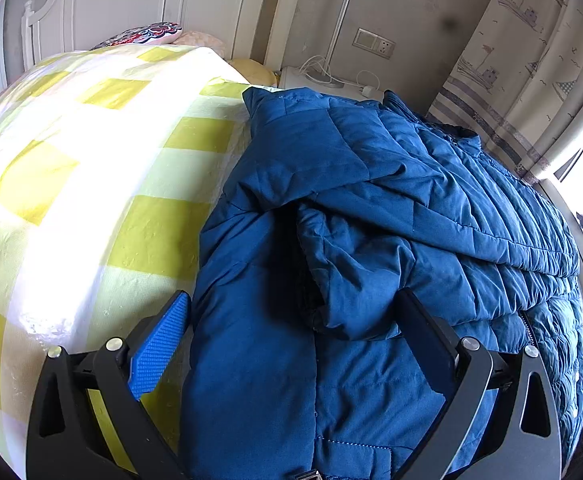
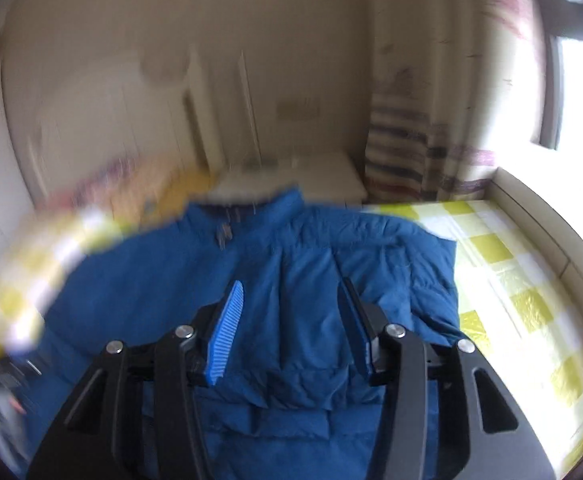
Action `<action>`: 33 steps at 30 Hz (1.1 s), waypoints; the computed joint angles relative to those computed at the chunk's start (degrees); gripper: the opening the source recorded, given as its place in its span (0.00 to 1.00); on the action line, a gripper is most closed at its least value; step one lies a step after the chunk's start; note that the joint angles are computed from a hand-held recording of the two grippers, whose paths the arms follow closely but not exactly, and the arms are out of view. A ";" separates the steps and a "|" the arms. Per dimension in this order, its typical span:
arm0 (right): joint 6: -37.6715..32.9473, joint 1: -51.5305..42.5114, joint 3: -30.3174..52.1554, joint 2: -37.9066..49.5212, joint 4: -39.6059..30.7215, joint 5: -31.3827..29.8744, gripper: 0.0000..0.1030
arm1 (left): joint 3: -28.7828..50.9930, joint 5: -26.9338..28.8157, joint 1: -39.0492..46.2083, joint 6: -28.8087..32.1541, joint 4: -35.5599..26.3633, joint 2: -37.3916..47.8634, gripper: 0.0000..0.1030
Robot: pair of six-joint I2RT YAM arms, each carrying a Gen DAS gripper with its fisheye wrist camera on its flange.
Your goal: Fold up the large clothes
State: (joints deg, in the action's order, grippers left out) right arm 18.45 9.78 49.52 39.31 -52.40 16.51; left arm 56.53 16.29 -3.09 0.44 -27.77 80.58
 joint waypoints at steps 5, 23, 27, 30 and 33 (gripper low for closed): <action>-4.26 -4.61 -6.20 -0.66 2.16 -4.83 0.49 | -0.90 1.26 1.96 -1.90 0.78 -2.51 0.94; -6.23 -9.43 -6.82 -0.59 3.91 -10.75 0.51 | 18.44 -25.98 -21.14 -6.24 1.95 17.78 0.96; -5.18 -6.60 -6.63 -0.19 3.65 -7.50 0.52 | 17.28 -28.07 -22.05 -6.12 2.94 17.20 0.96; -3.52 -3.31 -6.56 0.00 3.24 -4.05 0.53 | 16.46 -25.30 -20.80 -6.60 3.82 16.53 0.96; -2.31 -1.08 -5.83 0.98 2.49 -1.90 0.54 | 16.90 -25.19 -20.78 -6.67 3.84 16.87 0.96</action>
